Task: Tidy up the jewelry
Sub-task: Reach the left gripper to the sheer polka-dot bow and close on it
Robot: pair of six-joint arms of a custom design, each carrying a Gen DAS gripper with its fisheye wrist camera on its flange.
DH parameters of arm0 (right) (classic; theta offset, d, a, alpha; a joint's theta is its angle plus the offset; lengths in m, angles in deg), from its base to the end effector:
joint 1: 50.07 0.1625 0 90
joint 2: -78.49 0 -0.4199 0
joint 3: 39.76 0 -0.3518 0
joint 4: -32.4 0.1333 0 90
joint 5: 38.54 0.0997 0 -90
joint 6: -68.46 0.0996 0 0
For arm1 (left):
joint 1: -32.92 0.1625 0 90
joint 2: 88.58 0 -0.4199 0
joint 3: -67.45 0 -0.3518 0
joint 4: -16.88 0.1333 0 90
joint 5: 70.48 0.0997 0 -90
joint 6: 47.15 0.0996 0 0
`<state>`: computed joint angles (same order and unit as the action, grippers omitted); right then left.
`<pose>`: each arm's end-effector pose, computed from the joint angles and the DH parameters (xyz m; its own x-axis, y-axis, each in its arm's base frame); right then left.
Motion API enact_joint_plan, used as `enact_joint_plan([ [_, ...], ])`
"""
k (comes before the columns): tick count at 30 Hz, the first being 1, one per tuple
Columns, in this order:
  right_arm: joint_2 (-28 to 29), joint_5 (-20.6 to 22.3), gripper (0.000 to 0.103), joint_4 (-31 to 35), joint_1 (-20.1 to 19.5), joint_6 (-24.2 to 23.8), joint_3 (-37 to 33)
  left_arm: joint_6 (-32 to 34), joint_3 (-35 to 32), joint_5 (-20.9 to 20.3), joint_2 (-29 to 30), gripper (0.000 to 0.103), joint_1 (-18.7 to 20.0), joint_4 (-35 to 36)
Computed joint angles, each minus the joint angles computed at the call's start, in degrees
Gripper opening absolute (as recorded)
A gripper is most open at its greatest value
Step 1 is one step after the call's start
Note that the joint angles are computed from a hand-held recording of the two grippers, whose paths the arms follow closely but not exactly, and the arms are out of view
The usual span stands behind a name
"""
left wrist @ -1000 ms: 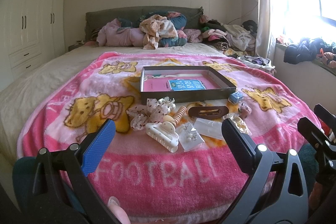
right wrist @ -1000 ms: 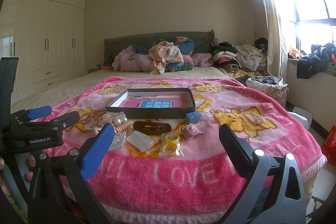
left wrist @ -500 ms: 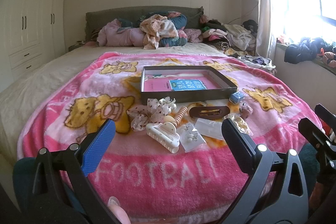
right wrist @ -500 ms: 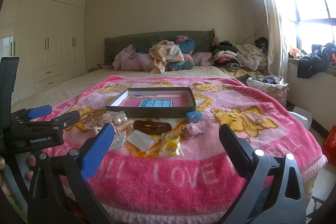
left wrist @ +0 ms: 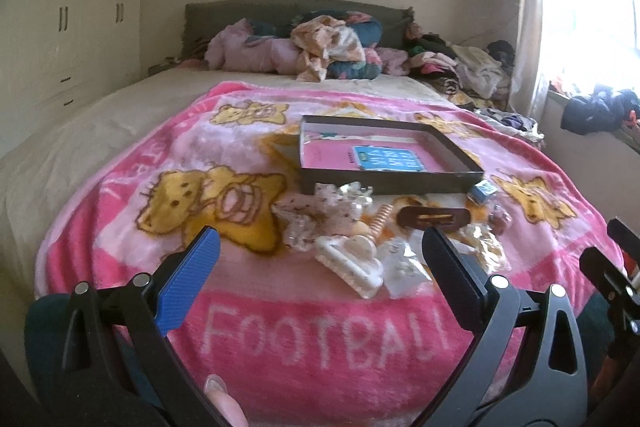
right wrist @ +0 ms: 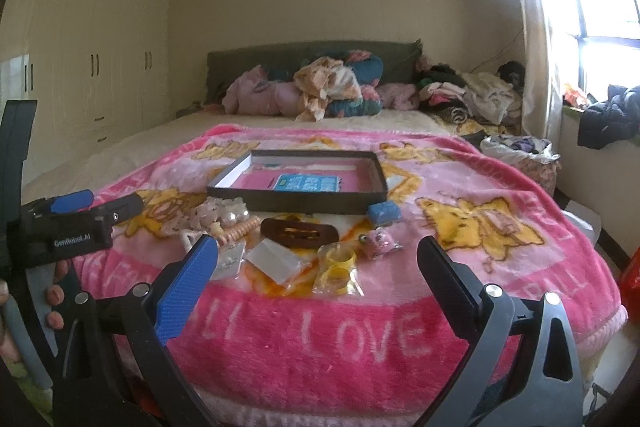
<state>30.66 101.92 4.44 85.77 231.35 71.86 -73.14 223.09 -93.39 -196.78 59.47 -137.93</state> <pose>0.3481 -0.2593 0.0401 -0.7290 -0.1402 0.6700 -0.6638 0.3836 -0.6421 -0.0904 -0.2968 0.2950 -0.7516 0.0156 -0.6594 0.5834 0.4822 -0.6536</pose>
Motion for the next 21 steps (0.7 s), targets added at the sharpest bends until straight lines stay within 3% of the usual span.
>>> enact_joint_plan([
  [8, 3.5, -3.4, 0.097, 8.0, -4.0, 2.1, -5.4, 8.9, -2.0, -1.8, 6.7, 0.092, 7.4, -12.2],
  [12, 4.7, -4.2, 0.097, 10.5, -6.4, 3.1, -7.2, 14.9, -4.2, -5.5, 11.9, 0.092, 12.3, -18.9],
  [21, 6.2, -3.4, 0.097, 12.7, -10.6, 3.6, -9.0, 23.3, -11.0, -11.9, 22.3, 0.092, 20.5, -24.4],
])
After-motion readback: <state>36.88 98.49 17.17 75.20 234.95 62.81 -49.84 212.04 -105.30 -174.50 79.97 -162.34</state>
